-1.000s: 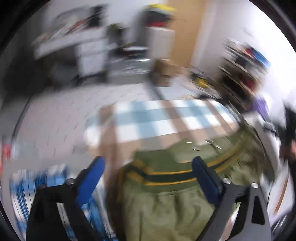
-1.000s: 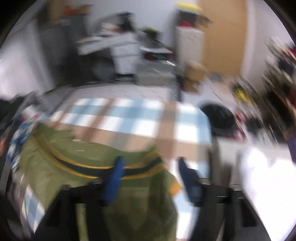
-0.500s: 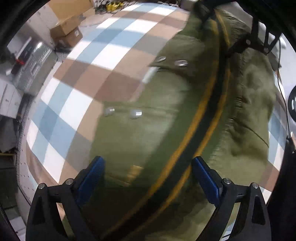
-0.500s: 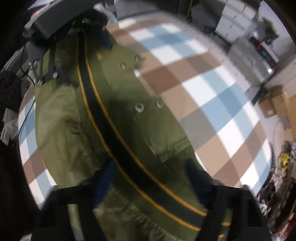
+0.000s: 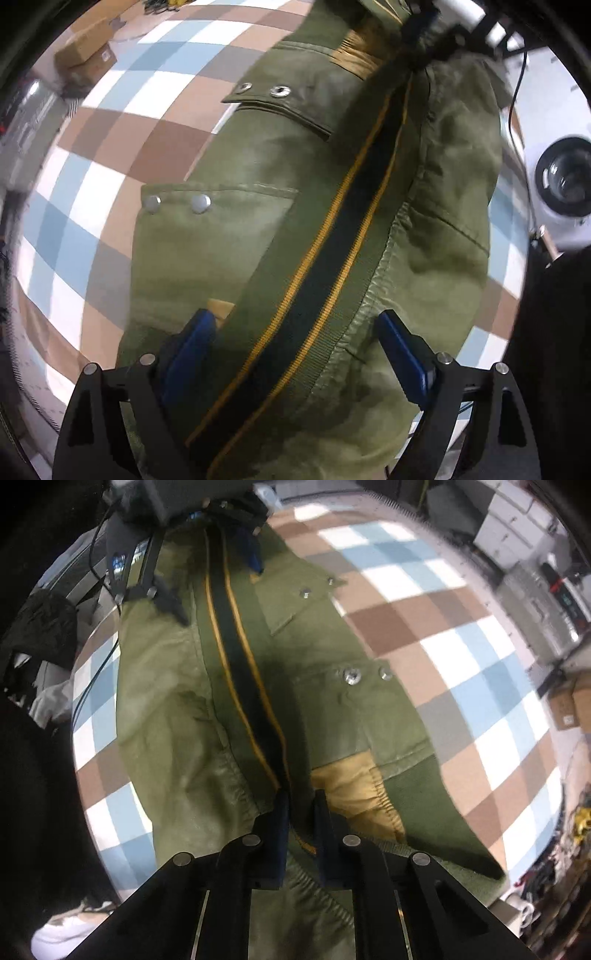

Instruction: Fold large clothes

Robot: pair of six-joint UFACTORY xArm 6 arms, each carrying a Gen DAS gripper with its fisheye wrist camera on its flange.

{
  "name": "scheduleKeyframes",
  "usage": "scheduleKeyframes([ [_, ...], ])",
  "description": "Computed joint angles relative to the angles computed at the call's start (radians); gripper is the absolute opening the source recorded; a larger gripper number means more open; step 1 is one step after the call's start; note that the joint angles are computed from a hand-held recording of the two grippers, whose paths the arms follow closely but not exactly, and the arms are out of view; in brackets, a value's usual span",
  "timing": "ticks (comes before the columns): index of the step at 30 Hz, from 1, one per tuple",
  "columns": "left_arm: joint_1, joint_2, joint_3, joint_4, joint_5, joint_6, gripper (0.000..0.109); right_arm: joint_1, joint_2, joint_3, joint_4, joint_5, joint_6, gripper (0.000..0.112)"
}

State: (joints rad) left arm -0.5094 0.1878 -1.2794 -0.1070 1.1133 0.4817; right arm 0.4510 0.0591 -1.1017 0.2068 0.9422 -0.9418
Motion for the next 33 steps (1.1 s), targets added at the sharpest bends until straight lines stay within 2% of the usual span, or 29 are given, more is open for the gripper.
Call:
scheduleKeyframes([
  [3,-0.023,0.01,0.013,0.02,-0.034,-0.042,0.086,0.014,-0.043,0.061,-0.014,-0.077,0.026,0.01],
  [6,-0.049,-0.001,0.054,0.04,-0.089,-0.088,0.086,0.048,-0.083,0.152,-0.115,-0.239,0.109,0.01],
  [7,-0.051,0.002,0.056,0.053,-0.102,-0.096,0.082,0.056,-0.101,0.185,-0.155,-0.289,0.164,0.009],
  [8,-0.067,-0.005,0.077,0.096,-0.135,-0.133,0.078,0.052,-0.099,0.177,-0.156,-0.297,0.187,0.008],
  [9,-0.076,-0.011,0.088,0.126,-0.152,-0.174,0.071,0.053,-0.108,0.19,-0.159,-0.309,0.206,0.008],
  [10,-0.084,-0.029,0.113,0.147,-0.166,-0.218,0.053,0.054,-0.127,0.214,-0.158,-0.333,0.225,0.008],
  [11,-0.093,-0.036,0.12,0.19,-0.178,-0.28,0.045,0.052,-0.149,0.238,-0.136,-0.361,0.217,0.008],
  [12,-0.099,-0.043,0.124,0.21,-0.178,-0.319,0.031,0.049,-0.164,0.254,-0.12,-0.384,0.215,0.007],
  [13,-0.104,-0.049,0.126,0.204,-0.169,-0.347,0.023,0.05,-0.18,0.271,-0.098,-0.403,0.22,0.007],
  [14,-0.12,-0.053,0.129,0.222,-0.168,-0.379,0.02,0.048,-0.204,0.292,-0.062,-0.424,0.214,0.007],
  [15,-0.13,-0.068,0.146,0.224,-0.166,-0.386,0.009,0.049,-0.224,0.308,-0.049,-0.44,0.224,0.007],
  [16,-0.151,-0.075,0.155,0.228,-0.159,-0.392,0.006,0.05,-0.249,0.325,-0.02,-0.448,0.221,0.007],
  [18,-0.193,-0.098,0.191,0.298,-0.172,-0.415,0.005,0.057,-0.264,0.345,0.006,-0.479,0.228,0.007],
  [19,-0.199,-0.104,0.188,0.294,-0.157,-0.413,0.005,0.063,-0.269,0.355,0.001,-0.495,0.243,0.007],
  [23,-0.212,-0.116,0.181,0.323,-0.147,-0.542,0.004,0.085,-0.31,0.414,-0.032,-0.604,0.333,0.007],
  [29,-0.245,-0.142,0.18,0.565,-0.121,-0.742,0.004,0.079,-0.342,0.427,-0.063,-0.677,0.457,0.006],
  [33,-0.221,-0.14,0.167,0.625,-0.118,-0.793,0.004,0.063,-0.286,0.379,-0.151,-0.727,0.583,0.006],
])
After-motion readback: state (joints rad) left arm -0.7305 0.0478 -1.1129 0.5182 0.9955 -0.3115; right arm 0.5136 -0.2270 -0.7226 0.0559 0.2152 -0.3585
